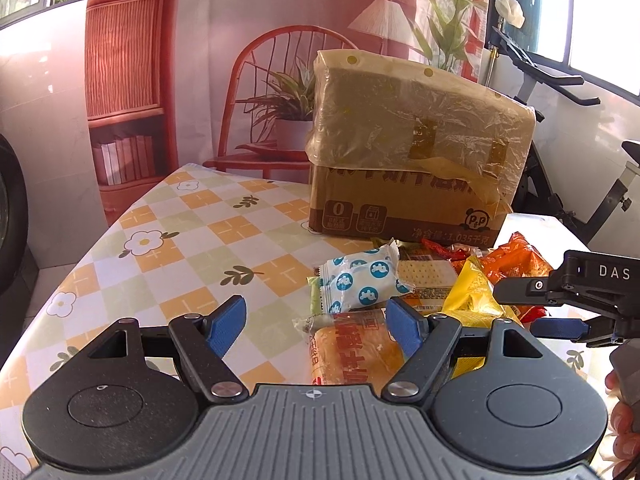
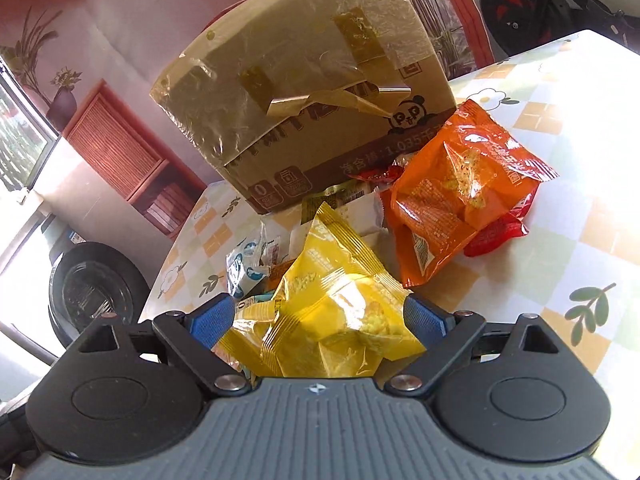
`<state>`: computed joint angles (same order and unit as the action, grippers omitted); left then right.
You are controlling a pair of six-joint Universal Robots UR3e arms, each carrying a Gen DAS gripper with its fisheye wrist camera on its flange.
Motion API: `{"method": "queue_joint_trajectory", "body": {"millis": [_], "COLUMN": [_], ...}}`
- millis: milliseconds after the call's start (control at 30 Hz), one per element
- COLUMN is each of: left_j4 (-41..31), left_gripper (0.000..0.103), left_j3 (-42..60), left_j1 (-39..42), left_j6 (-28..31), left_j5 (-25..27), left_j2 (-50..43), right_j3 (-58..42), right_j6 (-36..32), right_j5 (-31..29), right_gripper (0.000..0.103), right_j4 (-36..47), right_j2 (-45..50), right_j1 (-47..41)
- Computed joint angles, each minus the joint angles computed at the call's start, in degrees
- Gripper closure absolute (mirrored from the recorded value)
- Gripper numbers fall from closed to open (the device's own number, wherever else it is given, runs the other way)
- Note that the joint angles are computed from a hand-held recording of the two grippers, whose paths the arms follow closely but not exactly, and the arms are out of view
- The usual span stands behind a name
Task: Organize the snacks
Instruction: 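Move both tools back down to the remaining snack pile, then grasp the yellow bag with the right tool while the left tool grasps the bread loaf packet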
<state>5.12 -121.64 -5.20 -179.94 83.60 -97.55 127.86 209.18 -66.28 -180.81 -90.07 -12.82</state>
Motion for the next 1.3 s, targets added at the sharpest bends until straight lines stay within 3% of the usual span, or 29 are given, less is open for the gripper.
{"method": "queue_joint_trajectory", "body": {"millis": [267, 500, 800, 867, 1067, 1300], "left_j4": [0.16, 0.15, 0.48, 0.35, 0.34, 0.31], "left_gripper": [0.024, 0.024, 0.024, 0.024, 0.024, 0.024], "left_j3": [-0.38, -0.06, -0.85, -0.70, -0.80, -0.54], "left_j1": [0.67, -0.29, 0.32, 0.06, -0.10, -0.94], "left_j6": [-1.07, -0.08, -0.86, -0.75, -0.26, -0.20], "left_j5": [0.41, 0.60, 0.57, 0.65, 0.88, 1.61], "left_j2": [-0.18, -1.45, -1.48, -1.65, -1.90, -2.66], "right_j3": [0.20, 2.50, -2.72, -4.88, -11.17, -4.82], "right_j6": [1.88, 4.57, 6.66, 6.63, -4.56, -11.37], "right_j5": [-5.70, 0.08, 6.62, 5.38, -3.54, -8.34], "right_gripper": [0.010, 0.010, 0.010, 0.010, 0.013, 0.015], "right_j4": [1.62, 4.89, 4.17, 4.93, 8.73, -6.29], "right_j2": [-3.98, -5.85, 1.52, 3.33, 7.21, 10.31], "right_j1": [3.69, 1.85, -1.77, -1.59, 3.77, 7.00]}}
